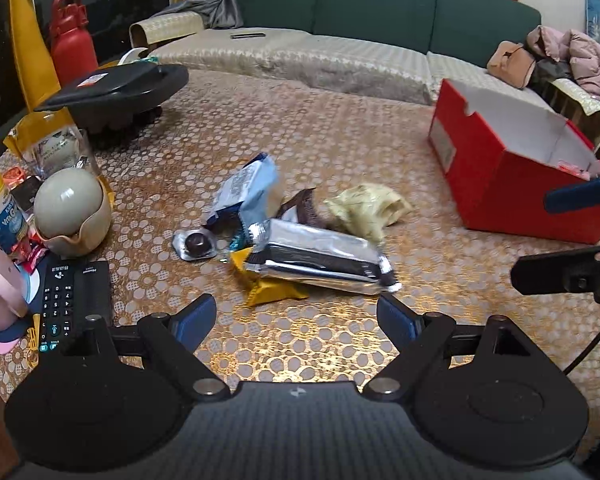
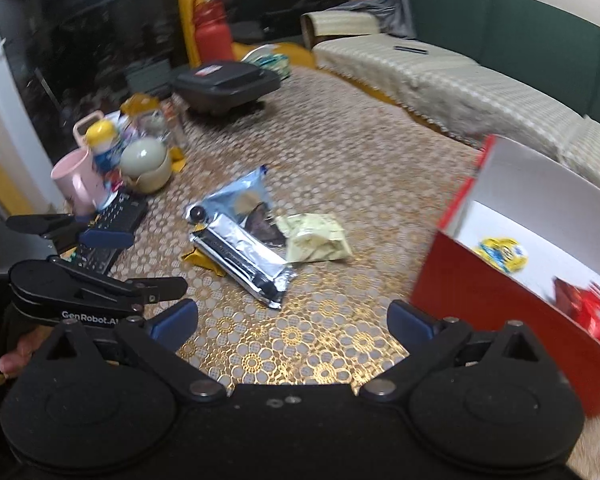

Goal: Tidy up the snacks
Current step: 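Move both tools back toward the silver wafer bar and cream pastry bag, then grasp the cream pastry bag with right tool while left tool grasps yellow wrapper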

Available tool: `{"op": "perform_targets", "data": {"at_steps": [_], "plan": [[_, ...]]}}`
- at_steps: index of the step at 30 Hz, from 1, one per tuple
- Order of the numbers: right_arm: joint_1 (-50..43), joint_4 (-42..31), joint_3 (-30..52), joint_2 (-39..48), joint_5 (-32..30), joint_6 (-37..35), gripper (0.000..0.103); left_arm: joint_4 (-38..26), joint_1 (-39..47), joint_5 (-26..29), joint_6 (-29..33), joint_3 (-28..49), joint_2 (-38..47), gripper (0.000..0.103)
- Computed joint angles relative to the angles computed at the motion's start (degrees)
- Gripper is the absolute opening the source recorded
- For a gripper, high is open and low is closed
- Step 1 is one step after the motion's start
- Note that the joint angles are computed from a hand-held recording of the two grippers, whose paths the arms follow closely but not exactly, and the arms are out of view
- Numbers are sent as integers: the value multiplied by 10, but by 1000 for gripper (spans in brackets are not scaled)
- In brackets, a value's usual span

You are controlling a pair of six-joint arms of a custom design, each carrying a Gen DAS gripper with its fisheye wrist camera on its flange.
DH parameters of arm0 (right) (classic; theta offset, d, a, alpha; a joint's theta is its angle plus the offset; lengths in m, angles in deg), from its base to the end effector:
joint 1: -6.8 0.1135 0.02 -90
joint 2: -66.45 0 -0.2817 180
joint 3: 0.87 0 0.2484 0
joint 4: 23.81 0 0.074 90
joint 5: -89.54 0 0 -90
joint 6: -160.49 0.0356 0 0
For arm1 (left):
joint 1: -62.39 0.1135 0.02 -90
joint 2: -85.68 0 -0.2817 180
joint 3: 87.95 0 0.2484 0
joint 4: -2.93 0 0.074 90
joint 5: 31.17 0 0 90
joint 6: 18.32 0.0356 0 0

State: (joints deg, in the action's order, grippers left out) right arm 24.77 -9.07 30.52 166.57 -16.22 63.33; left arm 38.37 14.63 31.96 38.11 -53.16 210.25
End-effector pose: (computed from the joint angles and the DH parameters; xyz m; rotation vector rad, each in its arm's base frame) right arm 0.2094 0.0781 0.0718 -0.6562 2.4253 0.4227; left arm 0.1749 -0.1687 0.0111 0.1123 2.3799 -0.0675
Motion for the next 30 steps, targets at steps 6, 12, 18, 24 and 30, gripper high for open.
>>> {"op": "perform_targets", "data": {"at_steps": [6, 12, 18, 24, 30], "plan": [[24, 14, 76, 99, 28, 6, 99, 64, 36, 26, 28, 9, 56, 88], [33, -2, 163, 183, 53, 22, 95, 95, 59, 55, 47, 22, 94, 88], [40, -37, 253, 257, 70, 51, 88, 97, 71, 66, 69, 42, 112, 88], [47, -65, 312, 306, 89, 56, 84, 92, 93, 89, 92, 66, 127, 88], [45, -80, 345, 337, 75, 56, 74, 63, 118, 113, 107, 99, 139, 88]]}}
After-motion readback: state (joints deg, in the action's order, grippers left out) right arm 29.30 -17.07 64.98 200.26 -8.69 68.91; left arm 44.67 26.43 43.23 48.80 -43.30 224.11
